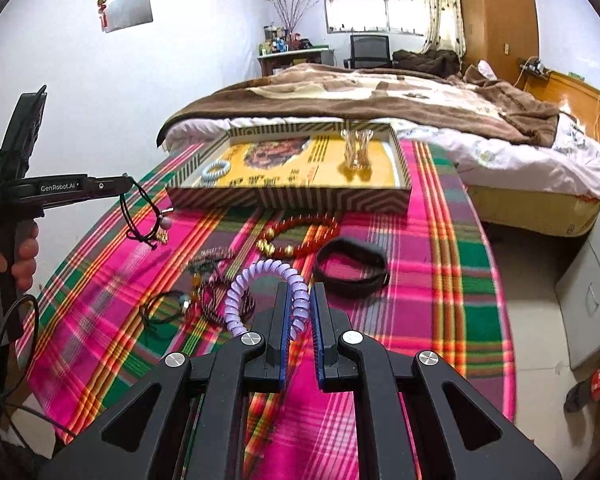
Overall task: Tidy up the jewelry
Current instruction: 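Carry the lavender and black cord bracelets with both tools over the yellow box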
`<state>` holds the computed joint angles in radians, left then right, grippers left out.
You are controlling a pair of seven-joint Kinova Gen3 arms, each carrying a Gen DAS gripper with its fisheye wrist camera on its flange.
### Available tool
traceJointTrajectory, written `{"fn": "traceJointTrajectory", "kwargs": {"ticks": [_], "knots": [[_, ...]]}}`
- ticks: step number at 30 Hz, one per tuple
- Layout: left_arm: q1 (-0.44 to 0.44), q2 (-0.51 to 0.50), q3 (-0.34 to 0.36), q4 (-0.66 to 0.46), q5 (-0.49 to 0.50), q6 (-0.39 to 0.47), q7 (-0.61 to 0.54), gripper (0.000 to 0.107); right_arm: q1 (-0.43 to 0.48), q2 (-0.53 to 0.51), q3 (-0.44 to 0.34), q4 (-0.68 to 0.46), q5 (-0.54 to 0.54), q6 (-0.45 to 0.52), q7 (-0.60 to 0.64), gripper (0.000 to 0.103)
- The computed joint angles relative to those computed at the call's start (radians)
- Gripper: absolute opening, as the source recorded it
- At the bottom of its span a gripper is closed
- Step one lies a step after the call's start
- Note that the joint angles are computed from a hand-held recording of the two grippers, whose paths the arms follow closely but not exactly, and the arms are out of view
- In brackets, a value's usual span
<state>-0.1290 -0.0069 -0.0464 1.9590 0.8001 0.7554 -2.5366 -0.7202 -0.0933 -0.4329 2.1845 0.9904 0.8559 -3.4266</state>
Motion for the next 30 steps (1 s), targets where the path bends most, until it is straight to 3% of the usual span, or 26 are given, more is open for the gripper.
{"fn": "traceJointTrajectory", "kwargs": {"ticks": [9, 15, 22, 30], "knots": [[0.021, 0.013, 0.018, -0.069, 0.008, 0.025, 0.005, 0.018, 0.043, -0.002, 0.033, -0.064, 0.024, 0.028, 0.106, 0.010], [0.041, 0.049, 0.047, -0.142, 0.007, 0.016, 0.035, 0.018, 0.092, 0.017, 0.073, -0.111, 0.049, -0.002, 0.164, 0.010], [0.065, 0.137, 0.098, -0.245, -0.023, -0.022, 0.088, 0.018, 0.165, 0.079, 0.161, -0.182, 0.033, -0.112, 0.273, 0.010], [0.087, 0.318, 0.175, -0.425, -0.147, -0.031, 0.206, 0.018, 0.214, 0.208, 0.262, -0.270, -0.055, -0.221, 0.429, 0.010]]}}
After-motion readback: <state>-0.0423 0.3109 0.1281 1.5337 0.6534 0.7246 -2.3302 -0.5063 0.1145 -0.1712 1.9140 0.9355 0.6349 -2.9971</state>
